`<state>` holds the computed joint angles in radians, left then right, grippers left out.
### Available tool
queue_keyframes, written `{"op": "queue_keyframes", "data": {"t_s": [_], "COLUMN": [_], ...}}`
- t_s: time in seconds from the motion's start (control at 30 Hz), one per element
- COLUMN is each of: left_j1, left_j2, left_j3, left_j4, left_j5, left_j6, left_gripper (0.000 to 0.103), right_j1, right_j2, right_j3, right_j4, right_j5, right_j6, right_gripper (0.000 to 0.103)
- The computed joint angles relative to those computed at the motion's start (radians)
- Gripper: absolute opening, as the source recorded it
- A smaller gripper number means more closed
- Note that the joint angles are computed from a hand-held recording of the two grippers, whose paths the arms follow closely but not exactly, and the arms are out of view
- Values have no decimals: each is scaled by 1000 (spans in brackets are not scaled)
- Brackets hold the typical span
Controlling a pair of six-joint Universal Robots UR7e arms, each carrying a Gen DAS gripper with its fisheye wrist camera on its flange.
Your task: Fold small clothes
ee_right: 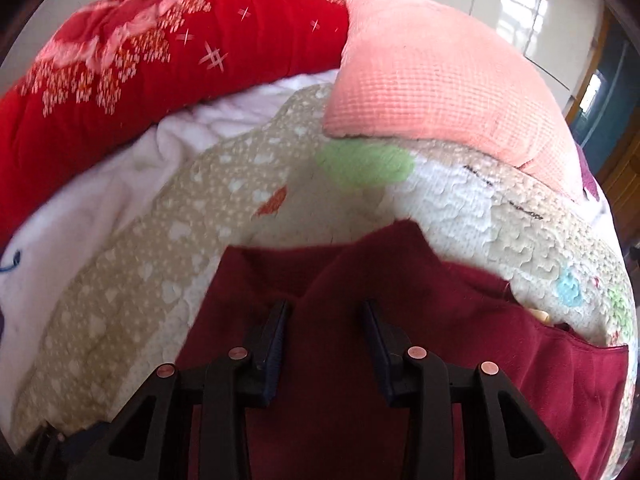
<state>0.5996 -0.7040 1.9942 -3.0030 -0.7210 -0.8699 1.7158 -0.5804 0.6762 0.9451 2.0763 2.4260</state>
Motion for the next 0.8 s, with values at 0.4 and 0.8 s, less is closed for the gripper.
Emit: {"op": "queue_keyframes", "data": {"t_s": [0.4,0.8], "left_j1": [4,6], "left_j2": [-1,3], "left_j3": [-4,-8], "left_j4": [5,1], "left_j5": [-2,-5], "left_j6": [0,2], "left_gripper": [85,85], "right_j1": [-5,-21], "right_j2": [-3,5], "right_j3": [-4,-56], "right_j4": [59,138], "right_j5": [-50,-156], "right_j6": [79,143], "right_gripper": [23,41]}}
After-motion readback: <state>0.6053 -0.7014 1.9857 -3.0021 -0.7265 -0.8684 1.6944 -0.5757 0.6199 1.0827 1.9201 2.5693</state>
